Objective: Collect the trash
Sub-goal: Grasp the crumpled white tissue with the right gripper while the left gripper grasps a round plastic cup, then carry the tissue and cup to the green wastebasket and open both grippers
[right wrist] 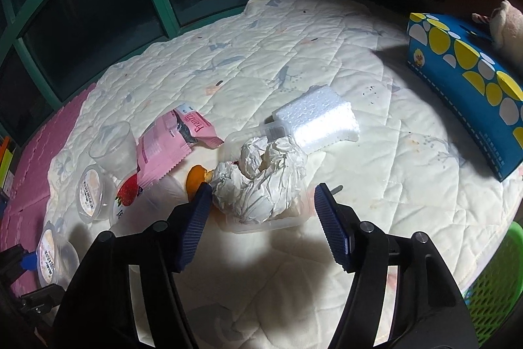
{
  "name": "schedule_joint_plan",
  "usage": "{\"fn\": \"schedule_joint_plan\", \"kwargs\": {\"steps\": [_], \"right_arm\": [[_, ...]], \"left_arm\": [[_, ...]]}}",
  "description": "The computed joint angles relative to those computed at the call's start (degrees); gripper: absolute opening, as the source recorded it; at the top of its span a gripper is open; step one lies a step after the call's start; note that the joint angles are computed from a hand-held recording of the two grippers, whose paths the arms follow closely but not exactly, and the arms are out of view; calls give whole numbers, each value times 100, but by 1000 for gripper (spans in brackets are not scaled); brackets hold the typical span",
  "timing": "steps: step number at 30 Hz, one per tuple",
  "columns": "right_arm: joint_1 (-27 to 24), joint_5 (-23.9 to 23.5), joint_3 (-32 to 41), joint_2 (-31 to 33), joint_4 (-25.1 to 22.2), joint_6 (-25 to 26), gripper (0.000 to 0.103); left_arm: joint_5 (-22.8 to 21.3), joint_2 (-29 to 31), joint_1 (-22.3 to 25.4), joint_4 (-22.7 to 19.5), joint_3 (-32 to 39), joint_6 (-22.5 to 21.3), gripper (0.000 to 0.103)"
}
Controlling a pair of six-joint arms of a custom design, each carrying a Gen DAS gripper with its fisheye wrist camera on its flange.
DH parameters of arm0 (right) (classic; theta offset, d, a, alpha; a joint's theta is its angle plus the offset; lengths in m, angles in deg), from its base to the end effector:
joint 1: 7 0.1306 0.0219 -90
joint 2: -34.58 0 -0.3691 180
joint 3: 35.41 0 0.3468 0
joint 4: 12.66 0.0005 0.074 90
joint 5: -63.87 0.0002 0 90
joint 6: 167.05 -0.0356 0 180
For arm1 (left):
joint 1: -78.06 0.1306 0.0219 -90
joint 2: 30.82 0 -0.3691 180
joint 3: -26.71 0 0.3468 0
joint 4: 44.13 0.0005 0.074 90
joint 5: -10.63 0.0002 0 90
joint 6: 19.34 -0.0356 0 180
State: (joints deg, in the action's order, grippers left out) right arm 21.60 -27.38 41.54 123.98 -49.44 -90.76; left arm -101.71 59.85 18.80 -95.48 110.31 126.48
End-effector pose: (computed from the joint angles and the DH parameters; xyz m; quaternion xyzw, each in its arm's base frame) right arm 0.3757 0.2052 0.3418 -0.1252 0.9289 0.1352 0.3211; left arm 0.2291 -0.3597 0.3658 -0.0244 0.9452 -0.1252 0.3006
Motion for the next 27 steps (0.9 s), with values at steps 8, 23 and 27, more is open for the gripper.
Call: {"fn": "schedule_joint_plan", "kwargs": {"steps": [8, 23, 27], "right_arm": [[-23, -111, -58, -109, 104, -88, 42], [-198, -197, -449, -878, 364, -204, 39], [-436, -318, -729, -1423, 312, -312, 39]], "left_arm": [[2, -2, 10, 14, -13, 29, 61], [-116, 124, -128, -11, 254, -78, 61], [-81, 287, -174, 25, 494, -263, 61]]}}
